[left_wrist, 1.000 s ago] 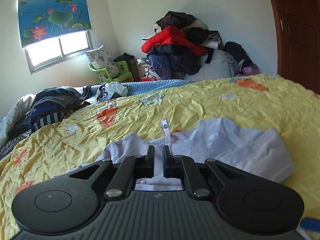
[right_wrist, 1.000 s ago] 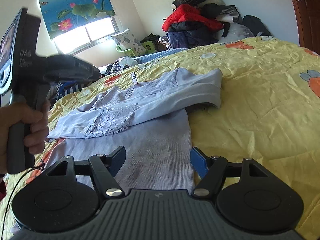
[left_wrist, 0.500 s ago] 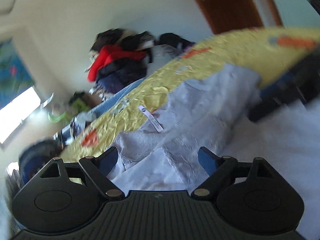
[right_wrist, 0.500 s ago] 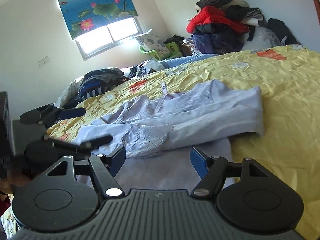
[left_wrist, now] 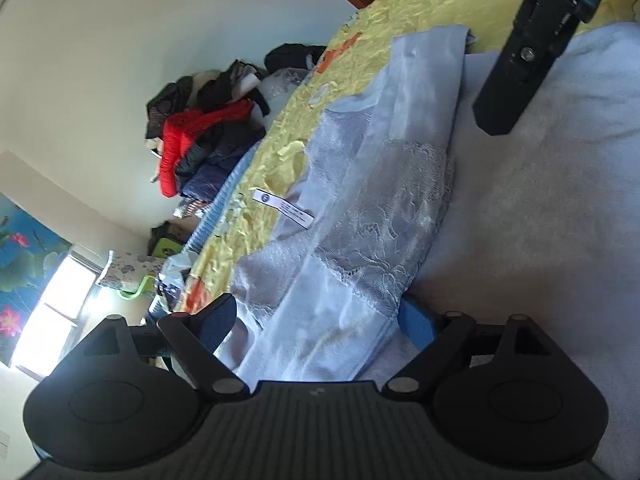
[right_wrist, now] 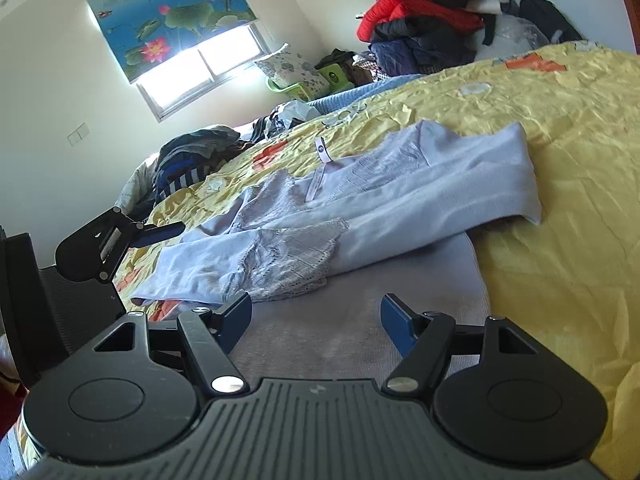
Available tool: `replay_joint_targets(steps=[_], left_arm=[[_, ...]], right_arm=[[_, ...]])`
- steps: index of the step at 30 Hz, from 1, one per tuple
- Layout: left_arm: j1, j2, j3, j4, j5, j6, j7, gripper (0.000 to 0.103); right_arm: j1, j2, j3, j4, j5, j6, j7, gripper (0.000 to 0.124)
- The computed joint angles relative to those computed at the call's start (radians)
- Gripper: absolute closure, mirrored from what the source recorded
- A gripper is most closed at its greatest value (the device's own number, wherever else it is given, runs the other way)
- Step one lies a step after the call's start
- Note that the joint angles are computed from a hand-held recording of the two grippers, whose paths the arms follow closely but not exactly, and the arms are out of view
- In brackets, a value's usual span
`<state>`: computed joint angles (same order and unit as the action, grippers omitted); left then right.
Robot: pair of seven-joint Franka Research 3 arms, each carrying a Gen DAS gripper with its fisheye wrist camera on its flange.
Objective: Fold small clothes
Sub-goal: 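Move the left tool to the side edge beside the folded sleeve, then grasp the side edge with the left tool and fold it over the body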
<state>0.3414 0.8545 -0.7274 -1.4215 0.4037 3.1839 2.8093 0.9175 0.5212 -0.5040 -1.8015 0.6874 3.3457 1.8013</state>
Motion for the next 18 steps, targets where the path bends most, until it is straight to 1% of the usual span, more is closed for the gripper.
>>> replay_joint_targets(steps=[2, 3, 4, 5, 6, 7, 8, 9, 11, 12, 13, 14, 16, 18], left_arm=[[0.005, 0.008, -0.008, -0.021, 0.022, 0.06, 0.006, 0.024], [0.008, 0.01, -0.011, -0.026, 0.036, 0.069, -0.004, 0.034], [0.009, 0.011, -0.016, -0.025, 0.044, 0.063, -0.019, 0.041], [0.003, 0.015, -0.016, -0.011, 0.046, 0.052, -0.039, 0.043], [-0.012, 0.018, -0.002, 0.002, 0.042, 0.058, -0.061, 0.045], [-0.035, 0.021, 0.024, 0.019, 0.037, 0.075, -0.09, 0.049], [-0.051, 0.029, 0.035, 0.043, 0.032, 0.08, -0.118, 0.052], [-0.052, 0.033, 0.028, 0.057, 0.026, 0.073, -0.145, 0.058], [-0.026, 0.047, -0.031, 0.083, 0.015, 0.003, -0.178, 0.064], [-0.011, 0.052, -0.064, 0.1, -0.008, -0.066, -0.176, 0.072], [-0.005, 0.054, -0.083, 0.114, -0.035, -0.119, -0.169, 0.078], [-0.008, 0.058, -0.091, 0.132, -0.058, -0.16, -0.163, 0.08], [-0.04, 0.049, -0.045, 0.157, -0.089, -0.201, -0.178, 0.089], [-0.056, 0.044, -0.018, 0.158, -0.116, -0.207, -0.179, 0.095]], right_arm=[[0.0, -0.001, 0.002, -0.006, 0.004, 0.004, 0.001, 0.053], [-0.002, -0.003, 0.007, -0.009, 0.006, 0.007, 0.0, 0.053], [-0.005, -0.004, 0.012, -0.011, 0.008, 0.009, -0.002, 0.053], [-0.007, -0.005, 0.014, -0.012, 0.012, 0.01, -0.004, 0.053], [-0.006, -0.006, 0.015, -0.015, 0.017, 0.011, -0.006, 0.053], [-0.008, -0.006, 0.018, -0.016, 0.022, 0.013, -0.007, 0.053], [-0.016, -0.01, 0.029, -0.02, 0.023, 0.018, -0.011, 0.053], [-0.023, -0.013, 0.039, -0.023, 0.025, 0.024, -0.017, 0.053], [-0.026, -0.015, 0.045, -0.025, 0.039, 0.028, -0.032, 0.053], [-0.031, -0.014, 0.051, -0.023, 0.044, 0.027, -0.039, 0.053], [-0.035, -0.013, 0.057, -0.021, 0.049, 0.028, -0.043, 0.053], [-0.038, -0.012, 0.06, -0.02, 0.054, 0.03, -0.048, 0.053], [-0.041, -0.01, 0.067, -0.018, 0.066, 0.036, -0.059, 0.053], [-0.039, -0.007, 0.067, -0.014, 0.08, 0.037, -0.071, 0.052]])
